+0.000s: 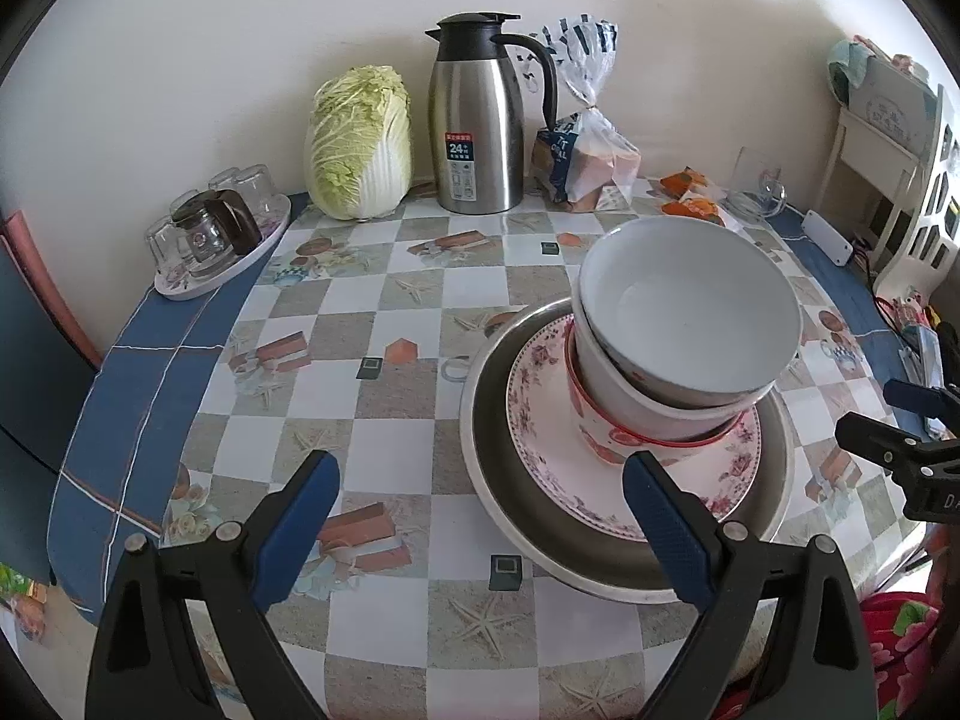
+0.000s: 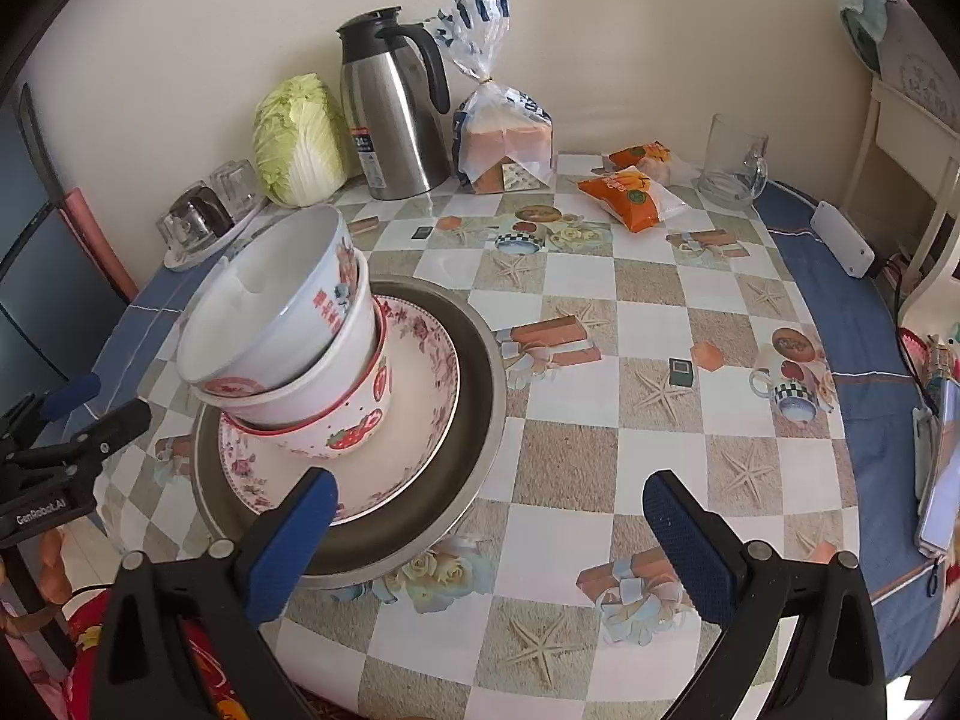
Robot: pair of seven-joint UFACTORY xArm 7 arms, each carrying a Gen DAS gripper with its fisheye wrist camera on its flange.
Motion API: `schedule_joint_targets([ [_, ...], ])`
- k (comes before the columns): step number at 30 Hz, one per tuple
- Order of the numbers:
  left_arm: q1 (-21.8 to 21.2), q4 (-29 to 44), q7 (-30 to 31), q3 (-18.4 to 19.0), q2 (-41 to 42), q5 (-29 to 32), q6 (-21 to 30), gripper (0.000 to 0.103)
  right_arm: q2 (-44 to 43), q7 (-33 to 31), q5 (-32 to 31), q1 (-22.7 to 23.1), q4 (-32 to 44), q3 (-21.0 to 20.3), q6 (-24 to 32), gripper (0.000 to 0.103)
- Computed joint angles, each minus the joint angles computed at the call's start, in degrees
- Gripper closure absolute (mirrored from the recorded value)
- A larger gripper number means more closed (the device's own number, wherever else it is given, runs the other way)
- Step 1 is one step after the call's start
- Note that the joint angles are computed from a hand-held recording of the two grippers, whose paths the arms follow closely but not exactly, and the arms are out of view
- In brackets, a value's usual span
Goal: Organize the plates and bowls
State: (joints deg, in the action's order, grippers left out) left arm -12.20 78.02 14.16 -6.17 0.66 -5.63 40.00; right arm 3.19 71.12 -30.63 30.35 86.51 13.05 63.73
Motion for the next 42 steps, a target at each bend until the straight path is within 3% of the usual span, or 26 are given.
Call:
schedule_joint_targets([
  [42,-0.2,0.9,0.8,-0.1,1.0,2.2,0.9,0.007,1.4,-2.2,1.0,0.6,1.2,-0.6,0.4,0.0],
])
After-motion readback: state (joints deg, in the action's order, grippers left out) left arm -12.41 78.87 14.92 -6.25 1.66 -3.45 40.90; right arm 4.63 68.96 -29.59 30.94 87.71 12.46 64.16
